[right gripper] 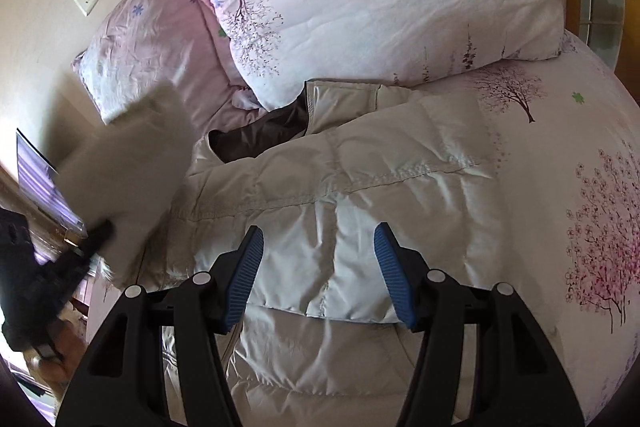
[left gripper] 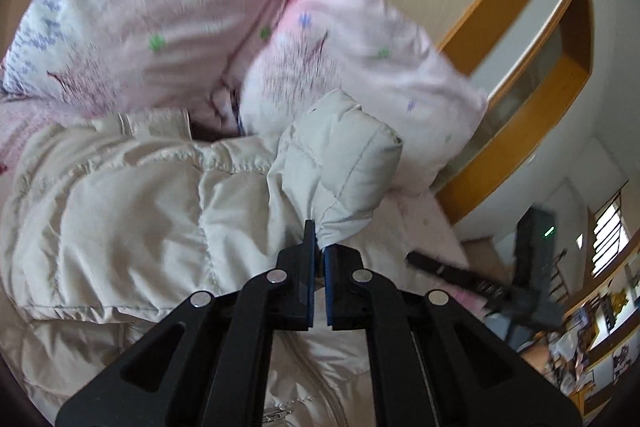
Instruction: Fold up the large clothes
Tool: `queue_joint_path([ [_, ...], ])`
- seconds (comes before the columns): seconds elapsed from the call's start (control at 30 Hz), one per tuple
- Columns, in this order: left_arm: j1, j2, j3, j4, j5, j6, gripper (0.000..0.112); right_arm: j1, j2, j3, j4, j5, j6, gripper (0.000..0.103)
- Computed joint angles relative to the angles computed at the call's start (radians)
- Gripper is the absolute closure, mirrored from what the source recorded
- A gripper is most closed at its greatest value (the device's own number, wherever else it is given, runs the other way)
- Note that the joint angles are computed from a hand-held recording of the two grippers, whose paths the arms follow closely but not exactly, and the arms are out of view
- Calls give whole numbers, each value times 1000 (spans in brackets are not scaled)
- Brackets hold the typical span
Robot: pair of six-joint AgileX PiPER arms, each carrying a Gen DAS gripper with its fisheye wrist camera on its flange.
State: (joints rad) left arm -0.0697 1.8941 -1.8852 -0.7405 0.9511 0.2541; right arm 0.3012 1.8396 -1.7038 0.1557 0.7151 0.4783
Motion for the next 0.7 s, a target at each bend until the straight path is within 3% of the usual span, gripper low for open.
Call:
queue_joint_path([
  [0.13, -60, 60, -62, 129, 59, -58, 96, -11, 1, 9, 50, -11, -26, 44],
  [0.2, -68, 66, -65, 130, 94, -37, 72, -22, 0, 16, 101, -17, -58, 44],
  [0.23, -54, 63, -49, 77, 100, -1, 34, -26, 2, 17, 126, -20, -73, 44],
  [0.27, -30, 33, 7, -7, 85, 55, 20, -30, 5, 12, 145, -17, -83, 44],
  [0.43, 62, -83, 151, -135, 73, 185, 17, -48, 30, 4, 334, -1, -195, 44],
  [0.53, 167, -148, 247, -167, 64, 219, 17, -35, 74, -49, 374, 45, -221, 44],
  [0.7, 322, -209, 318, 5, 64, 165, 17, -2, 179, -175, 353, 135, -182, 49],
])
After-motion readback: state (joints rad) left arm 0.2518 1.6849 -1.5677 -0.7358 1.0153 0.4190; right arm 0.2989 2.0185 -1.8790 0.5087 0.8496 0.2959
